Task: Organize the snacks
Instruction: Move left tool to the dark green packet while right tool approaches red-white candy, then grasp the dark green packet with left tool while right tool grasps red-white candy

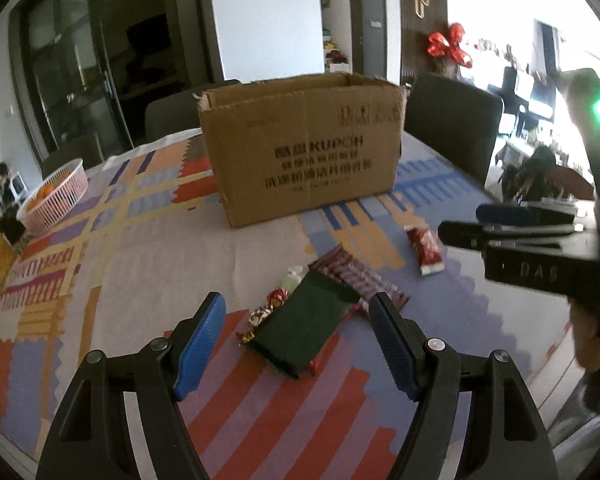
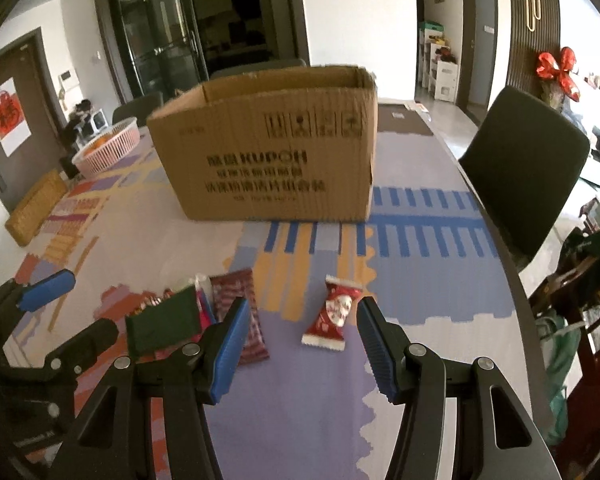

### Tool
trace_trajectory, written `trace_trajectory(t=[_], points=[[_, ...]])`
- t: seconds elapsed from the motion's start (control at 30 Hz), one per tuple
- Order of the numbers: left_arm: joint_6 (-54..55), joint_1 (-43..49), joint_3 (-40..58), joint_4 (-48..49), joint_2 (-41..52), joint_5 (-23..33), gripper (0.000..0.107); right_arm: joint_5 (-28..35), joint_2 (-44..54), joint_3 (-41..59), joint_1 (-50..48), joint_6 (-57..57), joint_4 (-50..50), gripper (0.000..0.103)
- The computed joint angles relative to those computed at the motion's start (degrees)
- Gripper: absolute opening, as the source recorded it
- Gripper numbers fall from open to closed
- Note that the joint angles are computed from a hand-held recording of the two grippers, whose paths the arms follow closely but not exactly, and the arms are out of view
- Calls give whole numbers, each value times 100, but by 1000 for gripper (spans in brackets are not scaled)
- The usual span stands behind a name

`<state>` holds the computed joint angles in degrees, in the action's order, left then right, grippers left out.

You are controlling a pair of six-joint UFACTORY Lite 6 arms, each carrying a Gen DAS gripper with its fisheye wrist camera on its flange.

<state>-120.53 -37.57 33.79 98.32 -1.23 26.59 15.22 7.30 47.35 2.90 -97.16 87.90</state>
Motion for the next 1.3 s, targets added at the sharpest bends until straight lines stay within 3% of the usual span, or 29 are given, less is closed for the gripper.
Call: trace_trajectory(t=[0.33,0.57,0.93,1.3], points=[[-1328,451,200,1613,943,-341,73,-335,605,75,178,-1123,1022,56],[-1832,752,562,2537,1533,-517,73,-440,1155,455,229,-837,802,56],[-2855,1113,959,3818,2012,-889,61,-518,1642,899,228,-1022,1085,56],[-5055,1559,1177,5831,2151,-1376,51,-516,2103,1323,237,-1177,1328,56]])
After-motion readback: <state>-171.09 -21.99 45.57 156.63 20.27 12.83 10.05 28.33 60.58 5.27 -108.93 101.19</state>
